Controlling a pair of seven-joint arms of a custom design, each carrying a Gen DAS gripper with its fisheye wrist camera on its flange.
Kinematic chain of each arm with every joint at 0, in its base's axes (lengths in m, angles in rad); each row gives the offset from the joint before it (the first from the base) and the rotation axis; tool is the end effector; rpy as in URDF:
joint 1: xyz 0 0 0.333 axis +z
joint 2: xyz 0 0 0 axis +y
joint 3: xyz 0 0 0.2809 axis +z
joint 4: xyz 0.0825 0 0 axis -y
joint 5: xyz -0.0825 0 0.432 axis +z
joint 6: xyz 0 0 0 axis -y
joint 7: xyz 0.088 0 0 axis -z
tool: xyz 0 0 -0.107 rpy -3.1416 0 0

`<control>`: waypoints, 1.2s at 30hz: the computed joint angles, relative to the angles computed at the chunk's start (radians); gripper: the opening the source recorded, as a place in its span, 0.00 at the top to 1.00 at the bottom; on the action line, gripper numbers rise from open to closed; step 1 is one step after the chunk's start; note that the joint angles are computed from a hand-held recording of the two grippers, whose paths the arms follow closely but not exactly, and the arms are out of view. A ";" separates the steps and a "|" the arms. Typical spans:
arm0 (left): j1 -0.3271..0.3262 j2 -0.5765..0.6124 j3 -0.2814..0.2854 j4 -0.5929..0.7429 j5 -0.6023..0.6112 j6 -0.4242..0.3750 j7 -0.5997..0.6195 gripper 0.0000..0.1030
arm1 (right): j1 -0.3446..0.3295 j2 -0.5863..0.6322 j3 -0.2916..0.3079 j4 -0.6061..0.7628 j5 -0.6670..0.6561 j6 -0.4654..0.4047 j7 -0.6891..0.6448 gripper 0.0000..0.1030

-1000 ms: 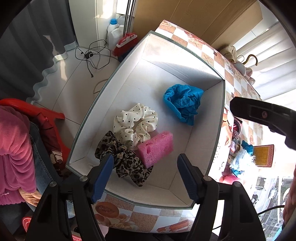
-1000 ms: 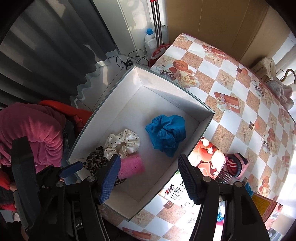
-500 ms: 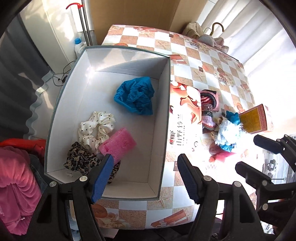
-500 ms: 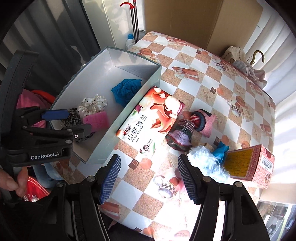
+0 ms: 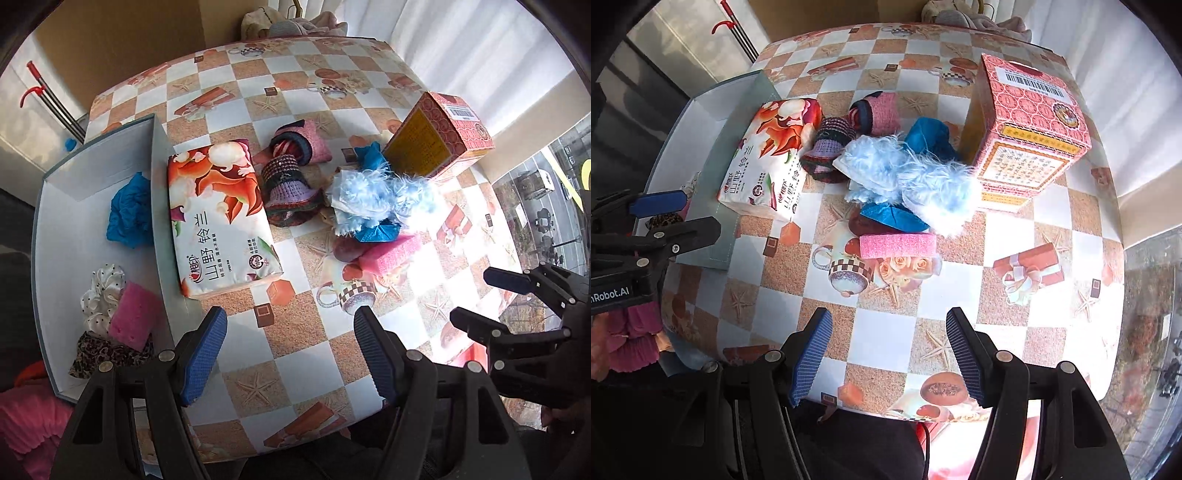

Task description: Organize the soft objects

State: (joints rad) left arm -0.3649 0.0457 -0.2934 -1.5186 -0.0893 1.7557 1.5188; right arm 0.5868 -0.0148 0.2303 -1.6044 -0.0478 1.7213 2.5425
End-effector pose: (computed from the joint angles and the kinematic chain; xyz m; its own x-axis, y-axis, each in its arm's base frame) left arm 0.4981 -0.3905 0.6085 -0.5671 -0.8159 0.1121 -0.8186 0.5435 -0.1856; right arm 0.4222 0.4447 0.5948 -0.1447 -0.9863 -0.0791 -0.9813 0.1533 -0.1160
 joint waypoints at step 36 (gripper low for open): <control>-0.148 0.451 -0.043 0.439 0.054 -0.073 0.286 0.98 | -0.083 -0.386 0.055 -0.443 0.148 0.110 0.164 0.36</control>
State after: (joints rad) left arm -0.5127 0.4971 -0.3360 -1.0800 -0.0351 1.6830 1.8050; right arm 0.5043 -0.4008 0.2852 -2.0478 0.0999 1.8310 2.7063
